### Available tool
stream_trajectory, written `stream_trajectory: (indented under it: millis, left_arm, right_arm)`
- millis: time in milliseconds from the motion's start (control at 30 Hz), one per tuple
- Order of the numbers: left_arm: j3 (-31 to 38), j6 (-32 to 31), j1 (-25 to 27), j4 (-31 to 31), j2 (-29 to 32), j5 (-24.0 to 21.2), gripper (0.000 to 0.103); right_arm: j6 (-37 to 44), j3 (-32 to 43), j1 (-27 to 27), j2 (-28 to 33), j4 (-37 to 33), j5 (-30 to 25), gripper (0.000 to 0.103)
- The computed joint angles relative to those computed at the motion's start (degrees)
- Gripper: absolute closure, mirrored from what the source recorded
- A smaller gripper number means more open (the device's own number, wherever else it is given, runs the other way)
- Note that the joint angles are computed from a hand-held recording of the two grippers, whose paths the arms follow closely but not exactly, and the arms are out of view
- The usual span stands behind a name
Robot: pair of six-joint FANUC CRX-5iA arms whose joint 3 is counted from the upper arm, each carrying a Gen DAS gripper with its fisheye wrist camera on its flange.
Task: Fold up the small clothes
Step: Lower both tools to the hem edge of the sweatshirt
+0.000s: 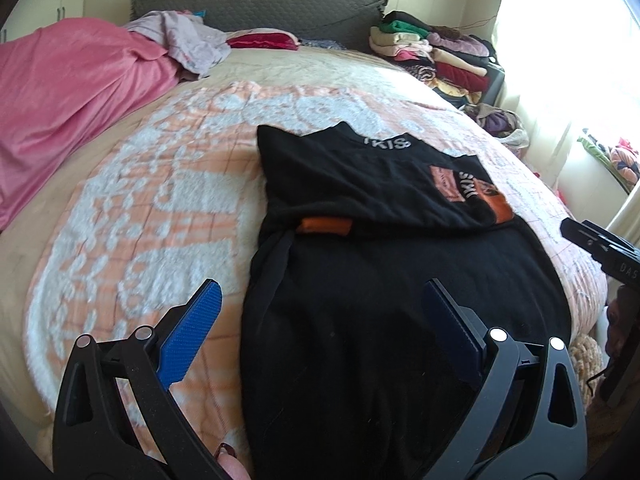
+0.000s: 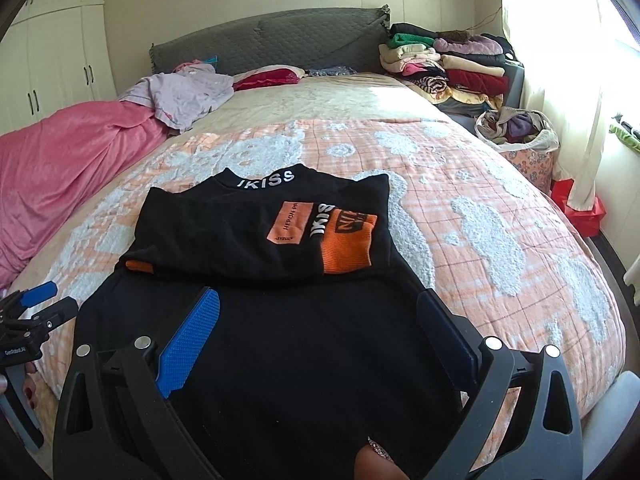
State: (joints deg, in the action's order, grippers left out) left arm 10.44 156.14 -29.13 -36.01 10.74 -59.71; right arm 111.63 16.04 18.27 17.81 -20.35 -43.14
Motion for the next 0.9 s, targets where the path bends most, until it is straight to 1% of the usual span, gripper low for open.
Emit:
stream_trajectory:
  millis: [267, 533, 733, 900]
  left_arm:
    - [-1.0, 1.4, -0.9, 0.0, -0.5, -2.6, 0.009]
    - [-2.5, 2.4, -1.2, 0.8, -1.0, -3.6, 0.009]
    - [-4.9, 2.7, -0.6, 2.9, -1.8, -2.5, 0.009]
    - [-7.6, 2.9, 0.1, 5.2, -2.6, -1.4, 0.009]
  right_arm:
    - [1.4, -0.6, -1.3, -0.3, -1.3, -1.0, 0.004]
    - [2.1, -1.6, -2.2, -0.6, -0.9, -1.5, 0.004]
    - [2.0, -1.9, -3.3, -0.2, -0.4, -2.9, 0.004]
    - [0.7, -2.8, -3.8, 0.1, 1.3, -3.3, 0.004]
